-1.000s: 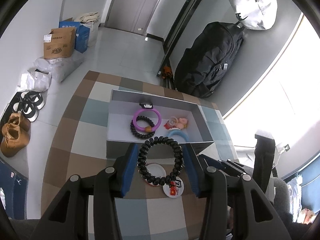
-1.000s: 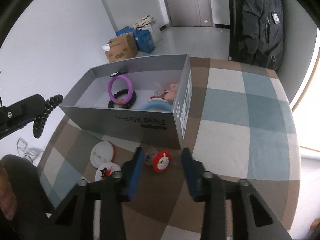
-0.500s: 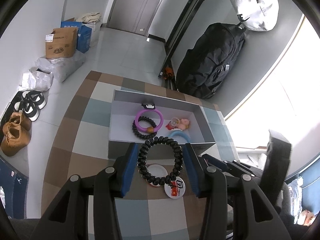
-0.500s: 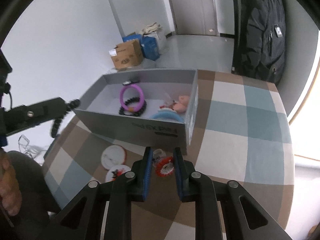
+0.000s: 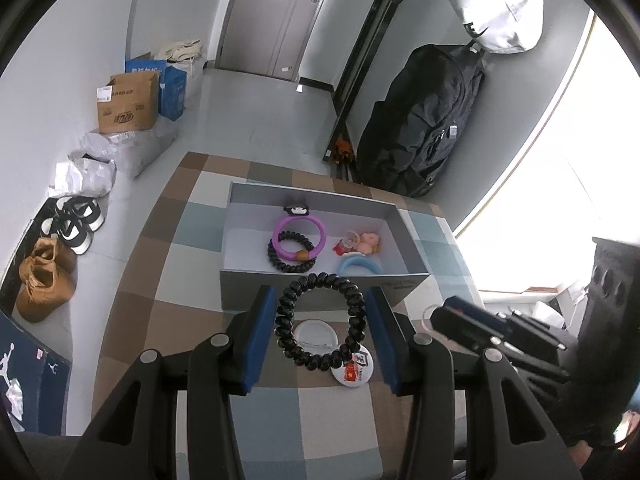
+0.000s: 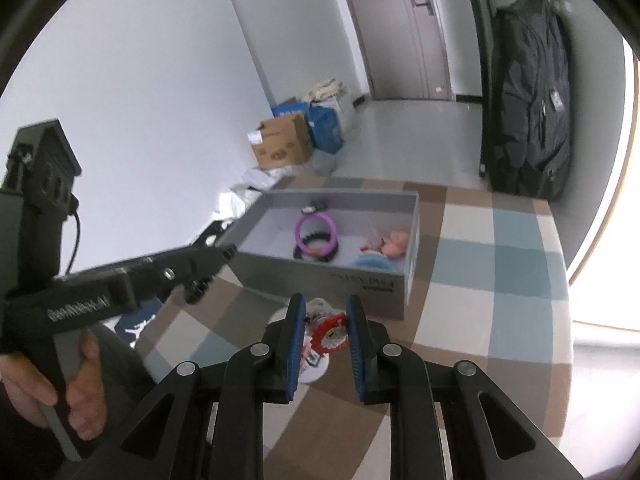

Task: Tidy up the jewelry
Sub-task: 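Carry the bracelet with the left gripper and the pacifier with the right into the box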

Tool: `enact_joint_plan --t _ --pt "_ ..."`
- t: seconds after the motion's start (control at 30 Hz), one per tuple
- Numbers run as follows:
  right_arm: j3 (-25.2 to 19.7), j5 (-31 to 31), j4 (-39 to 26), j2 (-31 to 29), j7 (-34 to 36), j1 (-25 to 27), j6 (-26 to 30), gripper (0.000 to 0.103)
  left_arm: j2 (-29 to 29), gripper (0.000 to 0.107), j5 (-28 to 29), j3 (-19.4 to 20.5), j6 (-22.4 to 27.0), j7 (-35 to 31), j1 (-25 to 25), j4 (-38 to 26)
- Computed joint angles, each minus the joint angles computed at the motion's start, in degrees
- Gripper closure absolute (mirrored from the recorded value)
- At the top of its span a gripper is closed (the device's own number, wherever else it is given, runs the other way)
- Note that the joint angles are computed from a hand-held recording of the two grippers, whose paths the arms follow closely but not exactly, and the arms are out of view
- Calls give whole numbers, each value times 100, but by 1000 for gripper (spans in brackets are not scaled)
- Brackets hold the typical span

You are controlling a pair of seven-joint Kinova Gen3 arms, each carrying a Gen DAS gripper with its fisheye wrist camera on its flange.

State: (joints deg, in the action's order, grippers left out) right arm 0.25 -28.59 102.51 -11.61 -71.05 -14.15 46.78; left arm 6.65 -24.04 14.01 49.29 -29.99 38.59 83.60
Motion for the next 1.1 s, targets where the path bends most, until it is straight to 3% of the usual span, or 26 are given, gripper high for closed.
enact_joint_plan --t 0.43,0.73,1.1 --pt "295 -619 -621 133 599 46 285 83 196 67 -312 -60 351 48 182 -546" --pt "271 -1137 -1027 686 1002 357 418 83 452 67 168 -220 340 -396 15 -910" --pt "-157 -1445 -1471 1485 1240 854 514 83 916 67 771 -474 171 -1038 -193 -1290"
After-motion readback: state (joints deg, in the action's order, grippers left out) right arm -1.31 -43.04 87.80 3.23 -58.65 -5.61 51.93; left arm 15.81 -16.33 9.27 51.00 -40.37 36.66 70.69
